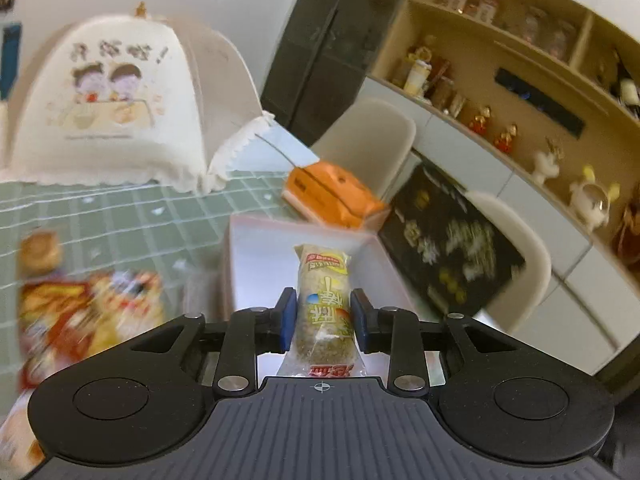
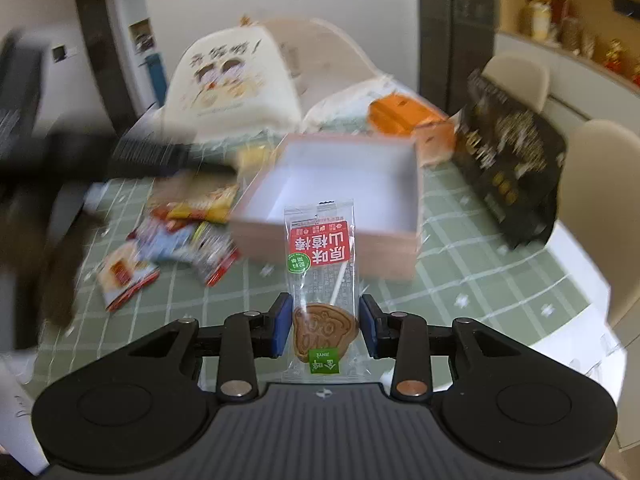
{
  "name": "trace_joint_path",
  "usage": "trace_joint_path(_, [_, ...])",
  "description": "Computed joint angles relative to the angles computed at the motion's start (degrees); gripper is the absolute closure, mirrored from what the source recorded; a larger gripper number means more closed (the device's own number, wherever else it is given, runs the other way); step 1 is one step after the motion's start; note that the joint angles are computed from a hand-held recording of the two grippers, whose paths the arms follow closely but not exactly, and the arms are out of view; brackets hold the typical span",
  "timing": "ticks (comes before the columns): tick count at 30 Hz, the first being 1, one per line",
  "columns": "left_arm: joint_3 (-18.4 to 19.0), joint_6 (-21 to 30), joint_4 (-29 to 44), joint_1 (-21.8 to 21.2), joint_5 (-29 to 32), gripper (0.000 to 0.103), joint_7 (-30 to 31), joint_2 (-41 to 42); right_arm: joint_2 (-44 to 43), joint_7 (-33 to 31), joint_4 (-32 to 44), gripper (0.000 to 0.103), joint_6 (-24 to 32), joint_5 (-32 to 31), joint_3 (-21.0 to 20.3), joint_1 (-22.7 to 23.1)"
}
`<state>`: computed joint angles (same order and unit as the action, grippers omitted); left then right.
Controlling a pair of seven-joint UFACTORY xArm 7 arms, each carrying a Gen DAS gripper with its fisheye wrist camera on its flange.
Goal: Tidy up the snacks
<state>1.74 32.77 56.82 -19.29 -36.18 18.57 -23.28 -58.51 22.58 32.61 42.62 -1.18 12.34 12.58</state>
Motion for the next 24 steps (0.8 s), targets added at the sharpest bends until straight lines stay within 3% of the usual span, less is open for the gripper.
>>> trace_joint_path(2, [1.7,1.5,3.8,0.0,-1.4,0.071,1.4,4.7,1.4,1.0,0.8,0.067,-0.9,-0.2,0.2,-1.1])
trace_joint_path(6, [2.4,-6.7,5.2,1.6,-5.5,0.071,8.9,8.1,5.2,1.9,3.5,0.067,-3.0,-1.6,0.7,-3.1])
trace_joint_path(8, [1.7,-8.6,8.3,4.2,-3.2,0.071,7.2,12.6,9.9,2.8,6.6,0.065,-6.1,-2.6,0.8,-5.1])
trace_joint_path(10, [1.1,-3.8,13.6,6.6,-0.5,0.071,4.7,18.2,16.2,4.9,10.1,0.046,-10.3,-3.1,0.8,-7.6])
trace_joint_path(11, [0.7,0.3,17.2,7.8,1.9,0.071,3.1,22.0,20.2,5.3,12.7,0.041,-10.7,-3.0,0.2,-7.9])
trace_joint_path(13, [-0.5,4.4,21.9,9.4,6.9,0.072,0.1,27.3,25.8,6.9,17.1,0.041,-8.7,-4.2,0.9,-9.0])
trace_joint_path(16, [-3.0,1.0,22.9,10.7,9.5,0.073,1.9,31.6,26.2,7.8,16.7,0.041,-6.3,-6.0,1.6,-7.0])
trace_joint_path(18, [-4.7,1.7,24.3,11.8,11.0,0.073,4.8,33.9,25.0,5.8,14.4,0.041,-4.4,-5.5,1.4,-3.6])
trace_joint_path(20, [-7.0,0.9,23.1,13.8,9.4,0.076,12.0,33.5,25.2,5.1,13.1,0.041,-1.2,-5.3,1.9,-1.6])
trace_joint_path(24, [-8.0,6.4,17.7,16.0,4.9,0.076,25.1,27.5,26.3,4.4,10.2,0.041,-0.3,-3.1,1.4,1.9])
